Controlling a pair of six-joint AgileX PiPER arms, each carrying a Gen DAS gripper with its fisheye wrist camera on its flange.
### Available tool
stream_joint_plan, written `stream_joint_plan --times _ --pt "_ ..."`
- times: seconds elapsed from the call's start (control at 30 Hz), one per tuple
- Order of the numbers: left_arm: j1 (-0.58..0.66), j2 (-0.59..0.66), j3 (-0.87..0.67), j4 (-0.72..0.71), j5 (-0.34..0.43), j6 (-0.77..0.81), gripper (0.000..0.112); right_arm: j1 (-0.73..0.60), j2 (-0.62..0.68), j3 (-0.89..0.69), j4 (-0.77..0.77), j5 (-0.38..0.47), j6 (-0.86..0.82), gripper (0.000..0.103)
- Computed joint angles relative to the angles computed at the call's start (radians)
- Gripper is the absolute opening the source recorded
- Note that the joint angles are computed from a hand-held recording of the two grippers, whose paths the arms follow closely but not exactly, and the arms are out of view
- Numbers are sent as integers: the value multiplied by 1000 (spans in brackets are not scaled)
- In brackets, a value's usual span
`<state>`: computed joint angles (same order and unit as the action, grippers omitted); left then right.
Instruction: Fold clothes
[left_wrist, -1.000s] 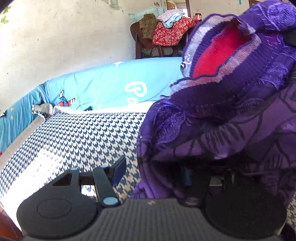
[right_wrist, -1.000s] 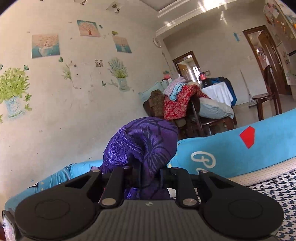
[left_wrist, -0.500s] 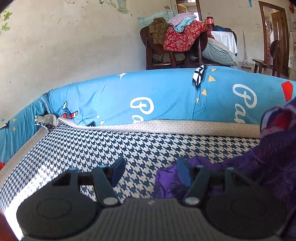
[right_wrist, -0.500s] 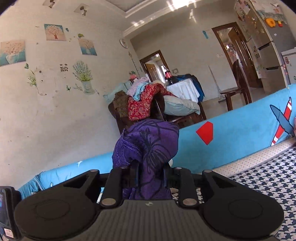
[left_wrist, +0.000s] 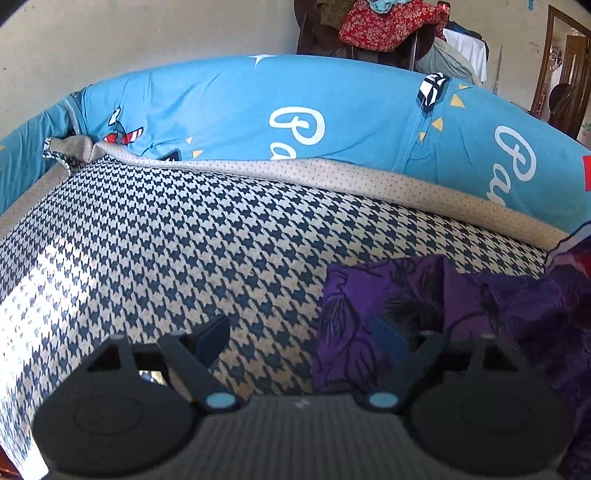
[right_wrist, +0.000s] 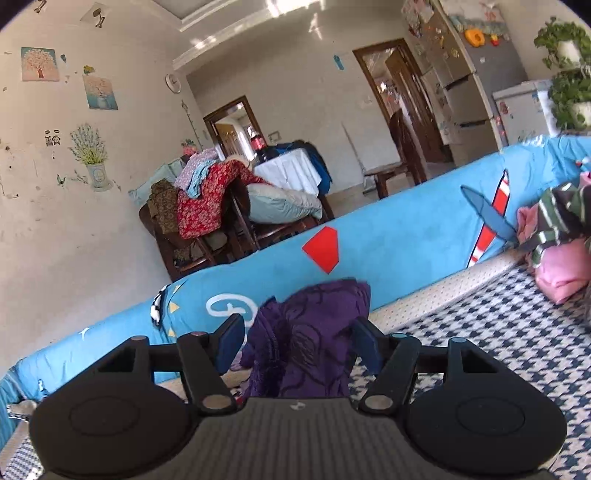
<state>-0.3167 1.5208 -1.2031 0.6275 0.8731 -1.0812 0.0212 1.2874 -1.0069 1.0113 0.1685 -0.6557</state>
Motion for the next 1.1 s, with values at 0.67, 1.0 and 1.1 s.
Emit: stream_joint_plan --times 0.67,1.0,1.1 --pt "171 -28 158 -301 -221 290 98 148 94 -30 -156 234 -62 70" --pt "303 8 148 -706 -229 645 103 194 124 -30 -237 262 -22 70" --pt "286 19 143 -706 -241 652 103 197 127 -31 -252 260 -9 70"
